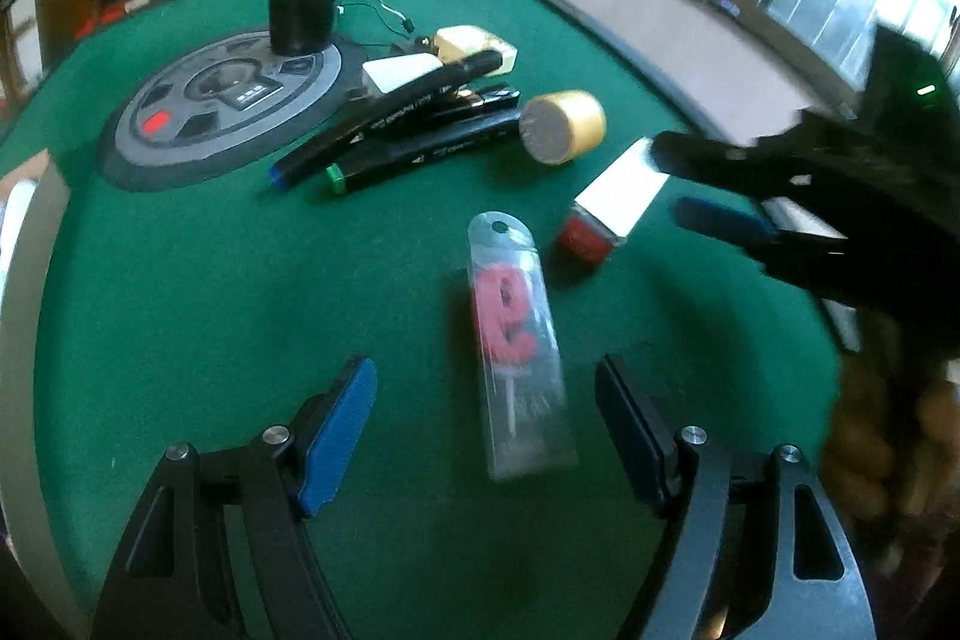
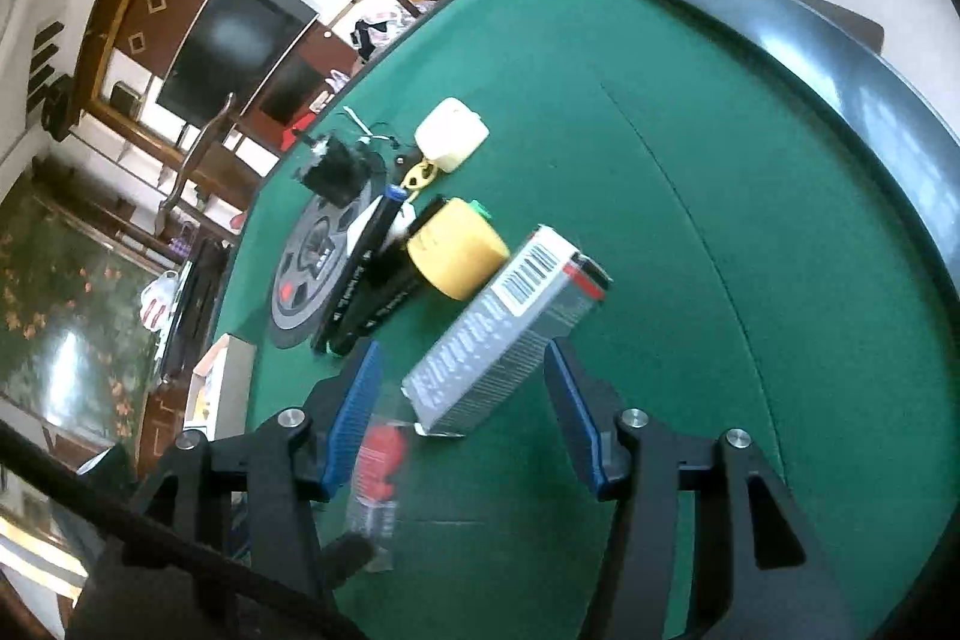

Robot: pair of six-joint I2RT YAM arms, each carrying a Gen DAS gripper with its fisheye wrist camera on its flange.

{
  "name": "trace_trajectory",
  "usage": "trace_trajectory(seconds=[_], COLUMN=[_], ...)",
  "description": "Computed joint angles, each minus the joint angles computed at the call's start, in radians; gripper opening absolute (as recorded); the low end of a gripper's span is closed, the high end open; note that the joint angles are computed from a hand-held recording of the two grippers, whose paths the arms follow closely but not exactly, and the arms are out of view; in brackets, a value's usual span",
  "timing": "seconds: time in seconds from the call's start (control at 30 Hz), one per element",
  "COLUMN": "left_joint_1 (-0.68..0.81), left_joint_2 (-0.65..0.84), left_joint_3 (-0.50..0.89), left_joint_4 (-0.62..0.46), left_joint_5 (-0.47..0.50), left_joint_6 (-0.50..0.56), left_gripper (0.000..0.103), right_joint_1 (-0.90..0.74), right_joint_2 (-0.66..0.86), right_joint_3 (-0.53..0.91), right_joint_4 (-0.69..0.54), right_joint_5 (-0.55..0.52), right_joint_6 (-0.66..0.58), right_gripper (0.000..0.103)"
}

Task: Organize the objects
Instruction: 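Grasp the clear package with the red candle with the left gripper, then grasp the white barcode box with the right gripper while the left holds the package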

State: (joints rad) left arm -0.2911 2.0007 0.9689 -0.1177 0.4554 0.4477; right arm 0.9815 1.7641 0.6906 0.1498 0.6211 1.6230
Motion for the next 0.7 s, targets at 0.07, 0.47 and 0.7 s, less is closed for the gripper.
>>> trace_trajectory(seconds=[0.07,0.47,0.7], left_joint_1=[-0.043,0.05,0.056], left_joint_2=[-0.001,0.02,0.021], left_joint_3=[-0.027,0.007,0.002], left_joint_4=[0.091,0.054,0.083], left_joint_5=[-0.06,-0.042,-0.048], left_joint_6=[-0.001,0.038,0.028], left_gripper=[0.064,0.023,0.023], right_joint_1=[-0.009,-0.065,-0.113], right_joint_2=[0.006,0.098,0.234], right_joint_3=[0.005,0.182,0.421], right_joint_4=[-0.008,-0.256,-0.513], right_joint_5=[-0.008,-0.063,-0.08], right_joint_6=[0.001,-0.025,-0.056], right_gripper=[0.054,0.054,0.054])
